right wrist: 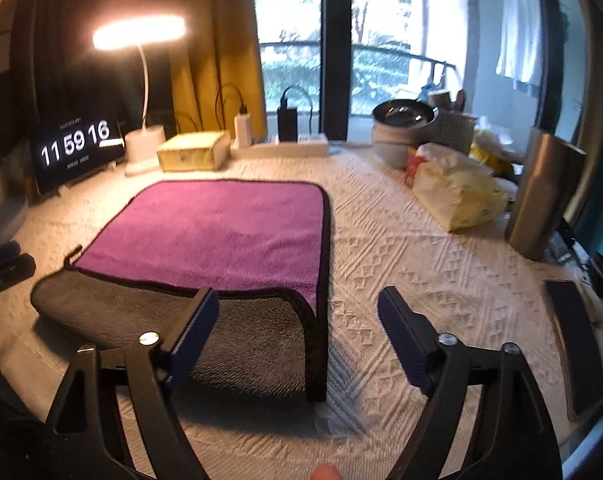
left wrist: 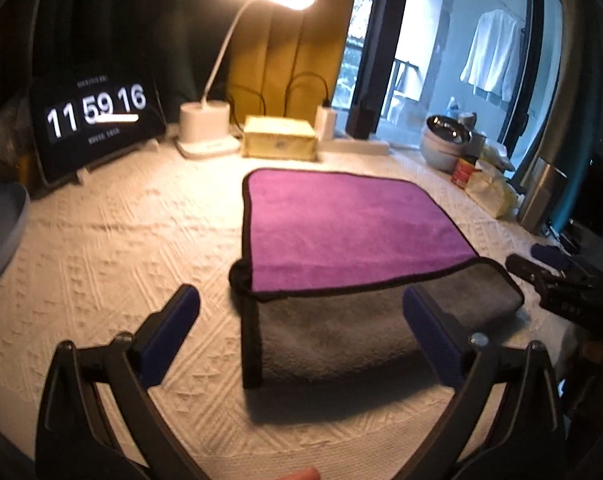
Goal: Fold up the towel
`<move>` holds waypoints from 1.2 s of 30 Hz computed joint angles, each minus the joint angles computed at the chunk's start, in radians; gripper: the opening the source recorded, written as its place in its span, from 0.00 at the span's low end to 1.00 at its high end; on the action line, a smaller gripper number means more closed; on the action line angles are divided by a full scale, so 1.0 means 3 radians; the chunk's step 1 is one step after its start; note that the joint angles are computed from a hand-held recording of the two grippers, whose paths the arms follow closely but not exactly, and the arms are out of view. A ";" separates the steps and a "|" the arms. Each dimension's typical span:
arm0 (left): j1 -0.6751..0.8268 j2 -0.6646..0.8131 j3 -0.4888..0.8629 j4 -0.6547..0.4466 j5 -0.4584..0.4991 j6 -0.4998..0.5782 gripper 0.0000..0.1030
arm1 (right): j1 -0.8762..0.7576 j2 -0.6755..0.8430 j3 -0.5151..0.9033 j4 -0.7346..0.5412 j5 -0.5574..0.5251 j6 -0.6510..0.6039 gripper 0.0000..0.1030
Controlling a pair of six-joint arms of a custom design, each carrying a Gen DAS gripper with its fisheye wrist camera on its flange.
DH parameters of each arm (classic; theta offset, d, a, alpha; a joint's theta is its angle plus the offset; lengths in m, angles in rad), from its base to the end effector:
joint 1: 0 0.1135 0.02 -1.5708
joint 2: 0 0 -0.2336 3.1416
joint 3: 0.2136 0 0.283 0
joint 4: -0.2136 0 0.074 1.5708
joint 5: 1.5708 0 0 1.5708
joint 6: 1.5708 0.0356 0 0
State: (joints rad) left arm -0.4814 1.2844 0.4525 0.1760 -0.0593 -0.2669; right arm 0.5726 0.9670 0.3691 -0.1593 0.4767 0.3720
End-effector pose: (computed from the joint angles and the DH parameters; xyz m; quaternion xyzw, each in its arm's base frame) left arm 0.2416 -0.1238 0.1067 0.0830 0.8930 -0.1366 0.4206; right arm 0.1992 0.1090 0.1271 0.0036 0.8973 -0.0182 0.4410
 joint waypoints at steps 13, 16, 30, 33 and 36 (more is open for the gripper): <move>0.0009 0.0761 0.0424 -0.0219 0.0018 0.0091 0.50 | -0.0335 0.0822 0.0318 0.0230 -0.0559 -0.0362 0.50; -0.0041 0.0766 0.0410 -0.0206 -0.0089 0.0150 0.44 | -0.0281 0.0913 0.0359 0.0233 -0.0491 -0.0391 0.31; -0.0299 0.0373 0.0049 0.0186 -0.0486 0.0412 0.09 | -0.0320 0.0481 0.0097 0.0329 -0.0549 -0.0414 0.05; -0.0255 0.0339 0.0037 0.0187 -0.0418 0.0380 0.08 | -0.0346 0.0306 0.0020 0.0312 -0.0610 -0.0381 0.05; -0.0230 0.0258 0.0011 0.0177 -0.0390 0.0348 0.07 | -0.0346 0.0128 -0.0040 0.0246 -0.0639 -0.0361 0.05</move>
State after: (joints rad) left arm -0.5504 1.3618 0.4557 0.2292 -0.1762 -0.1625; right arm 0.4689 1.0053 0.3570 -0.0856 0.2851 0.2639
